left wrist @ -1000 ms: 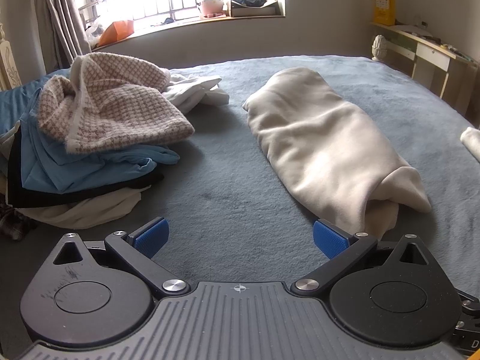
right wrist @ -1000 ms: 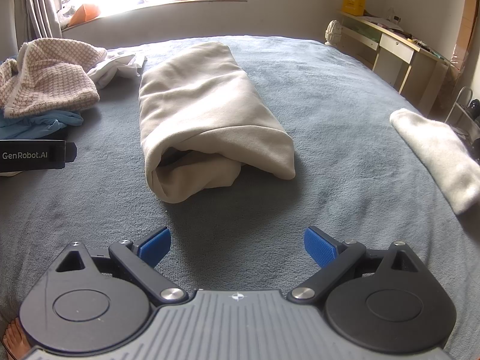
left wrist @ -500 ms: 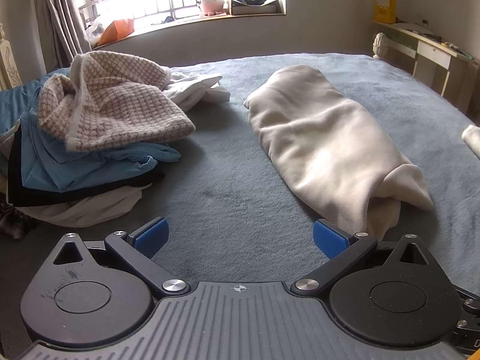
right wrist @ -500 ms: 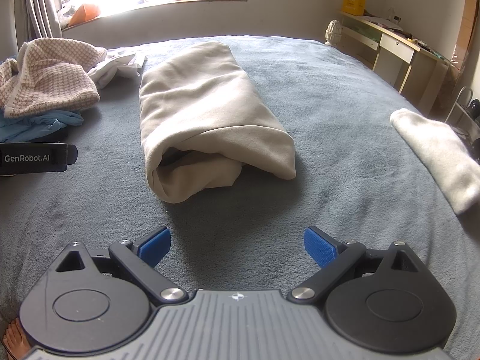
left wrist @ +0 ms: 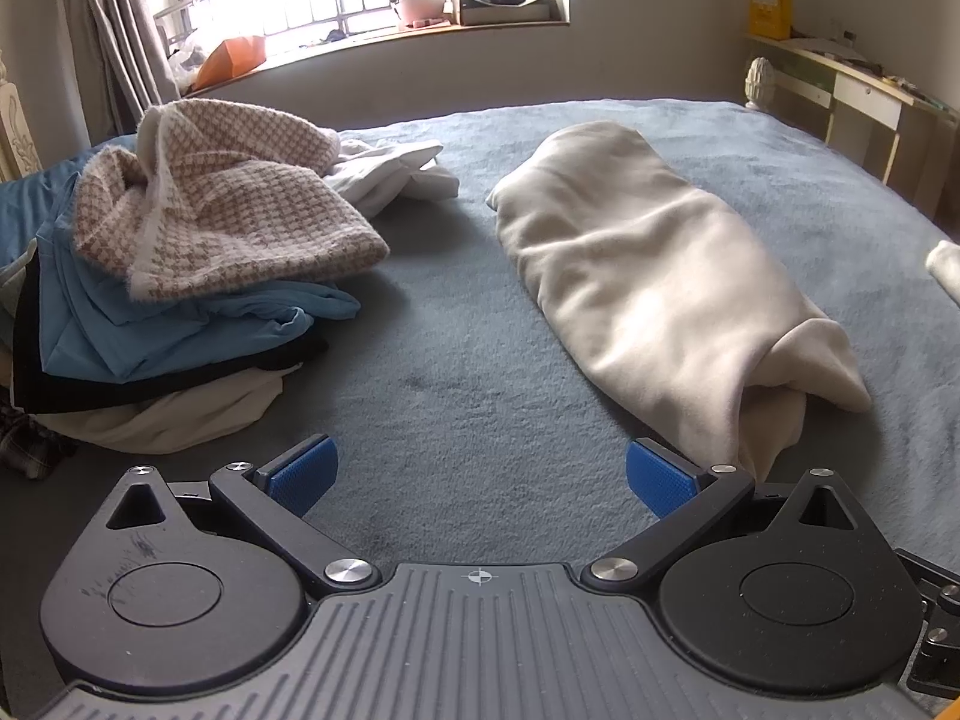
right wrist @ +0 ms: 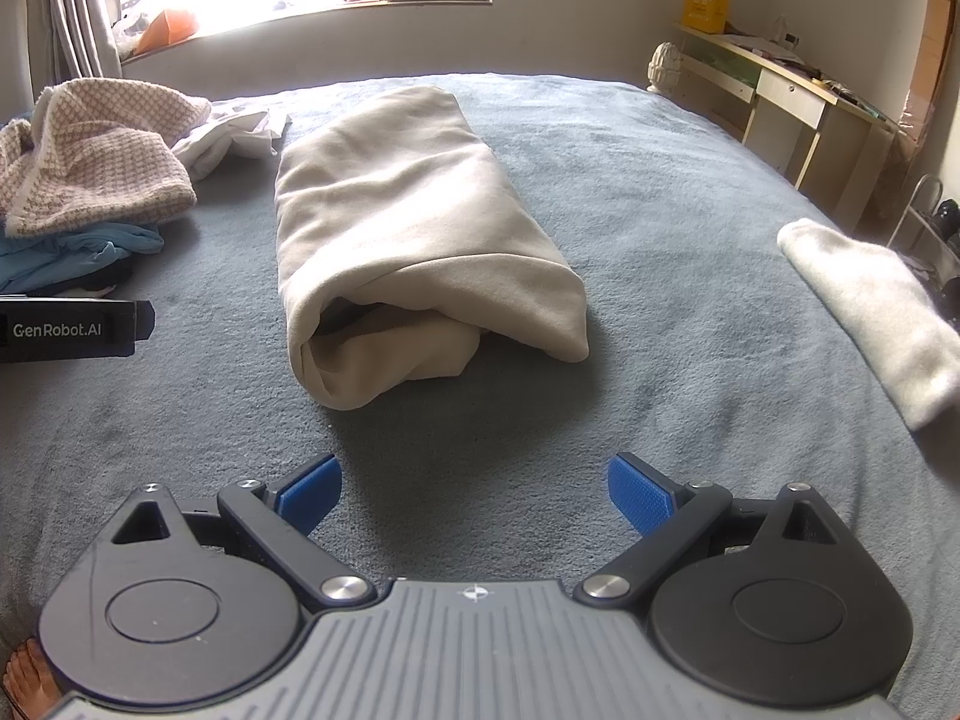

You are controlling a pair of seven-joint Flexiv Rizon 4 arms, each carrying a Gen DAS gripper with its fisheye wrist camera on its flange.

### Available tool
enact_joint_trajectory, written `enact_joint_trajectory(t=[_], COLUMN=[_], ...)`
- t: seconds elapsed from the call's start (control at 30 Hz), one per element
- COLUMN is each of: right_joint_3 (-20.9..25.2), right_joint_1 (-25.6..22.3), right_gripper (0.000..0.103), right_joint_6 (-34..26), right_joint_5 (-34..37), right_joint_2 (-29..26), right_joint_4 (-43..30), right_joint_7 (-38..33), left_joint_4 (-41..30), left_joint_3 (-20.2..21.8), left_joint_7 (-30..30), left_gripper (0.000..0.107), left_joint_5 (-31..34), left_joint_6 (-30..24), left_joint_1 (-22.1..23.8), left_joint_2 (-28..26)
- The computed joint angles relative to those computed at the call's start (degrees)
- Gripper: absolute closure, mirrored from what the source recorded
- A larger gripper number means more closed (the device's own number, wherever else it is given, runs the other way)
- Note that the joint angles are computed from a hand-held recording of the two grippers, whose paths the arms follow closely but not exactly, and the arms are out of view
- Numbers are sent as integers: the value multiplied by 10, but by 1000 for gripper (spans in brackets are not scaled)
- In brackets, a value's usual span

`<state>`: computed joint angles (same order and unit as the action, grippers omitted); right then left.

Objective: Fold clothes
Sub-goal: 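Move both tools to the hoodie's end and close both on the fabric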

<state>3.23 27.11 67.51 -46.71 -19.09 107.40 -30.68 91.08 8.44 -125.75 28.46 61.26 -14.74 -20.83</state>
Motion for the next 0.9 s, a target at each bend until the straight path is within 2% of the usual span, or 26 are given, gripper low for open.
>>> enact_joint_trajectory(t=[0.3,0.47,0.63,0.73,0.8,0.87,0.9], right_joint_3=[-18,-30,-50,-80,-112,-143,-174], right_joint_1=[4,0,-5,-11,-15,-20,-11], right_gripper=[5,5,5,5,5,5,5], right_joint_6=[10,24,54,107,168,229,268], right_joint_5=[-36,-64,-92,-127,-159,-161,-162], right_joint_2=[-7,-18,-36,-49,-65,-92,-107], right_joint_4=[0,-6,-16,-24,-36,-61,-75], right_joint_7=[29,57,91,136,181,208,227], left_joint_4=[0,0,5,4,4,4,4], left_joint_3=[-6,-15,-43,-70,-96,-126,-143], left_joint_7=[24,66,149,206,246,286,308], left_gripper=[4,4,4,4,4,4,4], left_joint_5=[-21,-51,-122,-168,-197,-223,-233], left_joint_6=[16,68,141,180,205,225,233], left_joint_1=[9,21,46,67,85,104,113], left_joint_2=[-17,-36,-61,-80,-92,-104,-110])
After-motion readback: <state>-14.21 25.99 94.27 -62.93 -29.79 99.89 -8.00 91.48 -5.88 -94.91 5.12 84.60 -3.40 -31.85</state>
